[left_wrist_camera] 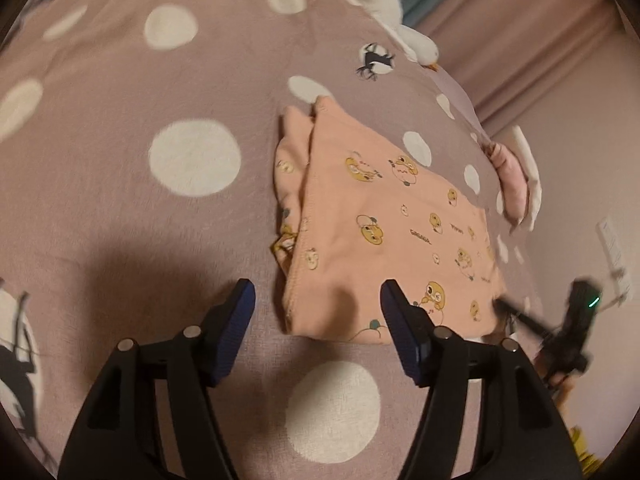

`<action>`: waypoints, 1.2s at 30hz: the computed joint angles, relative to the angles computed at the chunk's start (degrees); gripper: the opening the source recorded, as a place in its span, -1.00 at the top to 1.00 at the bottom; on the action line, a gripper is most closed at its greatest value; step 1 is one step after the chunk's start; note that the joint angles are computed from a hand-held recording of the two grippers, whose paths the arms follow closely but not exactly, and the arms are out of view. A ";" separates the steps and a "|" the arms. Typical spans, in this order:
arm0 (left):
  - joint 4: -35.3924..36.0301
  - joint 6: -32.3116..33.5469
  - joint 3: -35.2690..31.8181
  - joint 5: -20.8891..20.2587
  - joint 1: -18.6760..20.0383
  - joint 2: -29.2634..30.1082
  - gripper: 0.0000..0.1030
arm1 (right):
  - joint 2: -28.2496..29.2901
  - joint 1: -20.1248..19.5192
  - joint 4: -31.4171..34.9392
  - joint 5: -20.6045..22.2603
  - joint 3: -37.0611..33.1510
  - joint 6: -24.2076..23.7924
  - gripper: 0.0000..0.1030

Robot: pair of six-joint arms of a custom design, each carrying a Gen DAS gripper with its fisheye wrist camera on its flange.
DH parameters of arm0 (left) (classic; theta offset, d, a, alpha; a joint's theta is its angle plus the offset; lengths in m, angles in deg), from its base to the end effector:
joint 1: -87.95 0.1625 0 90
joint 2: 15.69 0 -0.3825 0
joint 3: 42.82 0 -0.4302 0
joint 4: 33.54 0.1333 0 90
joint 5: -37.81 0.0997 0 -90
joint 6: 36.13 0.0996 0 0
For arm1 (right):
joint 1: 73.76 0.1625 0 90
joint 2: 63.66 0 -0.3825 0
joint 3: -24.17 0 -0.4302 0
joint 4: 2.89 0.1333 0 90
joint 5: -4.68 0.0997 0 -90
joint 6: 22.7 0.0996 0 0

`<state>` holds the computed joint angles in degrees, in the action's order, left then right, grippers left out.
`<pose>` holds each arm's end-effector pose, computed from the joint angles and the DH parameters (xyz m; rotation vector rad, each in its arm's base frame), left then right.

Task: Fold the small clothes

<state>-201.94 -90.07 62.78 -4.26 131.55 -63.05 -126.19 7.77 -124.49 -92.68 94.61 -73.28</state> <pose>-0.2931 -0.5653 0.0498 -0.3773 2.5899 -1.1877 0.0112 -0.7433 0.3923 0.9697 -2.6240 0.4218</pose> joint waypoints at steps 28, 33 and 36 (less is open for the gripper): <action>-4.14 5.63 -9.05 -9.54 7.75 5.07 0.60 | 16.91 10.30 -1.08 -6.37 -10.45 8.84 0.87; -3.31 5.65 -9.35 -9.17 7.62 5.11 0.60 | 7.10 9.51 -3.35 -3.88 1.31 2.52 0.87; -2.02 5.67 -10.26 -8.86 7.70 5.39 0.60 | 1.82 9.14 -6.27 -4.80 8.56 -1.34 0.87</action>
<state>-203.96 -84.40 52.51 -13.11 139.25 -57.66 -124.37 16.91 -130.76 -97.49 103.17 -74.62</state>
